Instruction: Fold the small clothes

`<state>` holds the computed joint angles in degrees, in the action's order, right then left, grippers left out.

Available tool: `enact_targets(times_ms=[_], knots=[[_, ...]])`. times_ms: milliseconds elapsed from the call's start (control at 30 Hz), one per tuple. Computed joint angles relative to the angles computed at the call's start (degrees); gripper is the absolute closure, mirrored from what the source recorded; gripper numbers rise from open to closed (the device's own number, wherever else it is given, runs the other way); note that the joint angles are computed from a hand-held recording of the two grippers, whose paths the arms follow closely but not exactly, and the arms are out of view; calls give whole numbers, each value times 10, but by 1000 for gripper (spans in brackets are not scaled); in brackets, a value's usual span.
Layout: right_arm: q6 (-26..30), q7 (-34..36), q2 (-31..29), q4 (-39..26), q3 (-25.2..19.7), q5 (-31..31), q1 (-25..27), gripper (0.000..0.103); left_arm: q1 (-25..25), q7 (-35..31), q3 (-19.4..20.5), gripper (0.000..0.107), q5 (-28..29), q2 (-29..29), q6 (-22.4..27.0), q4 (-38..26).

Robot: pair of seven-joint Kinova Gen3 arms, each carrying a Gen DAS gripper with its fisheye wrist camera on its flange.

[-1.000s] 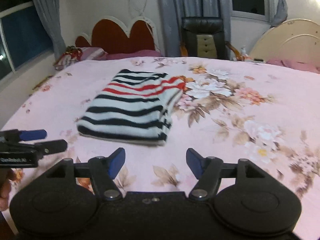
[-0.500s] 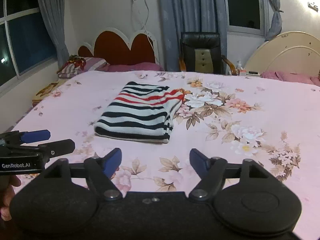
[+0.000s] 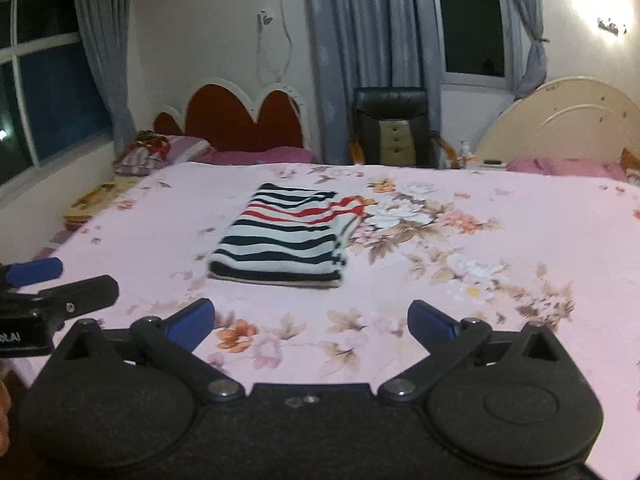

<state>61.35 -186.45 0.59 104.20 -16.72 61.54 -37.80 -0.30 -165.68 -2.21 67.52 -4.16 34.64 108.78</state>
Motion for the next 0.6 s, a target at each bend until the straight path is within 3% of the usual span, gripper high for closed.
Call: enact_targets(times_ms=[600], knots=[[85,-5,-8,-4,-29,26,-39,1,7,-53,-17,5,53,-34,13,31]])
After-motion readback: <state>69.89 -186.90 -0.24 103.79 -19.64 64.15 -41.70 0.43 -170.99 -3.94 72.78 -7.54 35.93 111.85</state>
